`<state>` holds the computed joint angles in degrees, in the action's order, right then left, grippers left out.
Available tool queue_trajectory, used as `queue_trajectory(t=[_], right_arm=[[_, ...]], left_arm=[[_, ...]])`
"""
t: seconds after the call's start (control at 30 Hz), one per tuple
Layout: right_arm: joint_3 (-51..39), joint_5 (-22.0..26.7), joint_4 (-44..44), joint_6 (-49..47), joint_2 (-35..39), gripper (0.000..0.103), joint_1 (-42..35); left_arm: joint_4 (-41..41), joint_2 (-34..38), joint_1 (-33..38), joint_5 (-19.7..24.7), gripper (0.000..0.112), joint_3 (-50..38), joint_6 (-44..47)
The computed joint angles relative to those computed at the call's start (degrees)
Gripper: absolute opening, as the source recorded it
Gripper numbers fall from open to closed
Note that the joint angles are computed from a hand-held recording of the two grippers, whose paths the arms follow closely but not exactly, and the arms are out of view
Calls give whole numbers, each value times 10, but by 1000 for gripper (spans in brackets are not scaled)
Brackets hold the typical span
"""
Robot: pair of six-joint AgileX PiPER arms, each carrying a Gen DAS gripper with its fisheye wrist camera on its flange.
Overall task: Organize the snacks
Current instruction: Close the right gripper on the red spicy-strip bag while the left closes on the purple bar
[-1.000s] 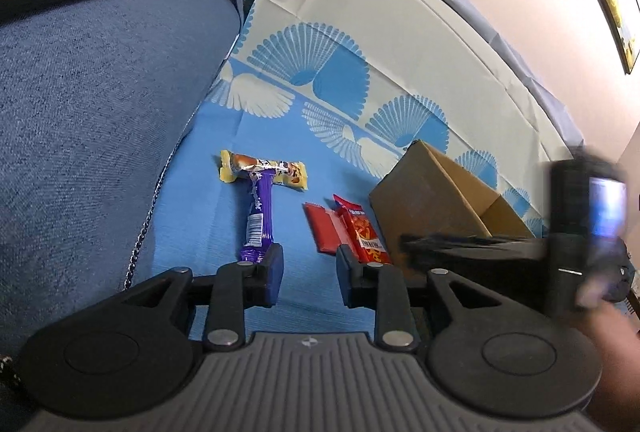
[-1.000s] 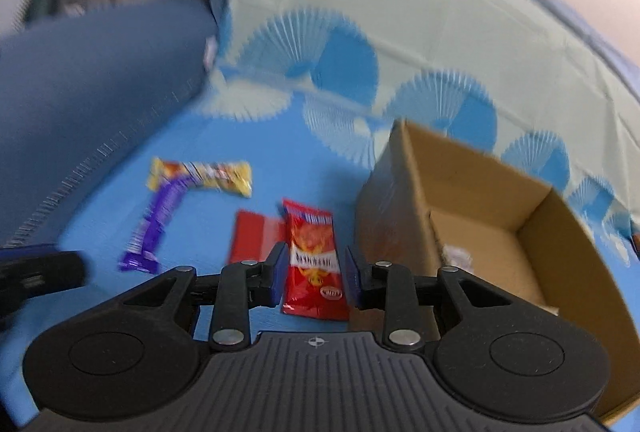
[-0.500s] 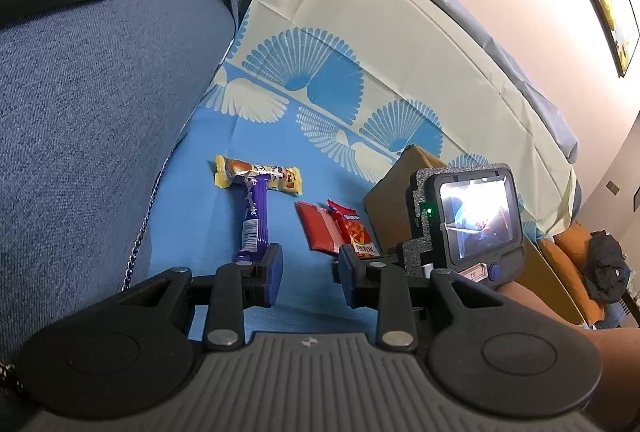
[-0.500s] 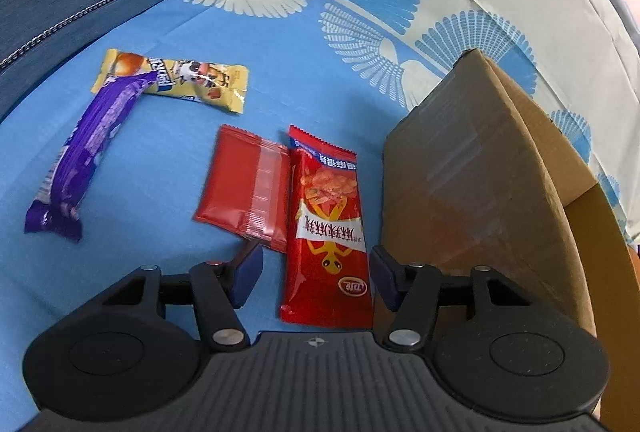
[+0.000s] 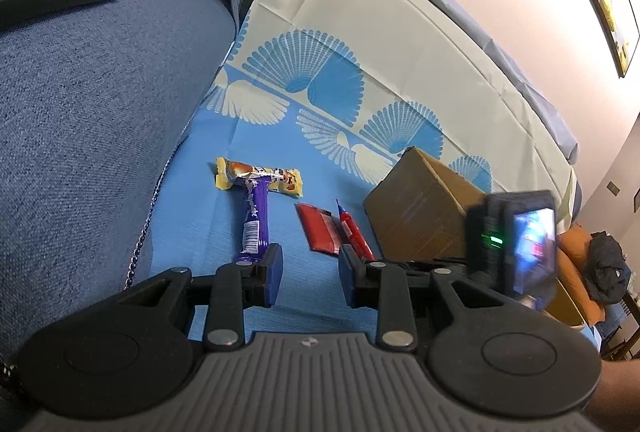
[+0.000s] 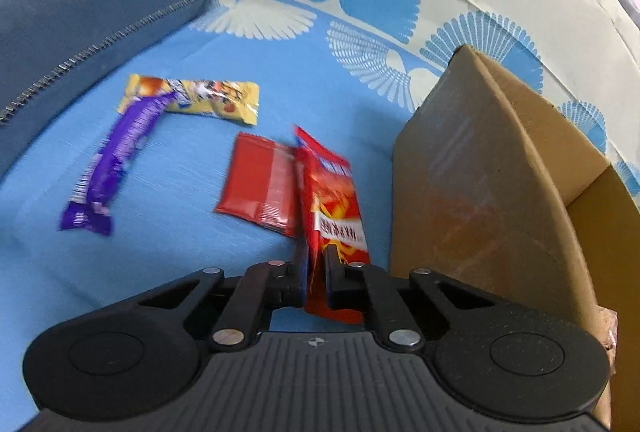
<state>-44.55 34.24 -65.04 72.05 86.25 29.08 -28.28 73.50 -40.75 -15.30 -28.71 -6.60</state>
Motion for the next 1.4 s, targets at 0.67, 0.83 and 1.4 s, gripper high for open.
queue_trajectory(t=[0.67, 0.83, 1.4], right_arm=[[121, 48, 163, -41, -224, 74, 174], [145, -44, 164, -65, -195, 79, 94], [167, -82, 151, 5, -218, 49, 59]], left_arm=[[-102, 16, -7, 2, 39, -16, 96], [-124, 24, -8, 5, 42, -22, 119], [-227, 51, -11, 16, 42, -47, 226]])
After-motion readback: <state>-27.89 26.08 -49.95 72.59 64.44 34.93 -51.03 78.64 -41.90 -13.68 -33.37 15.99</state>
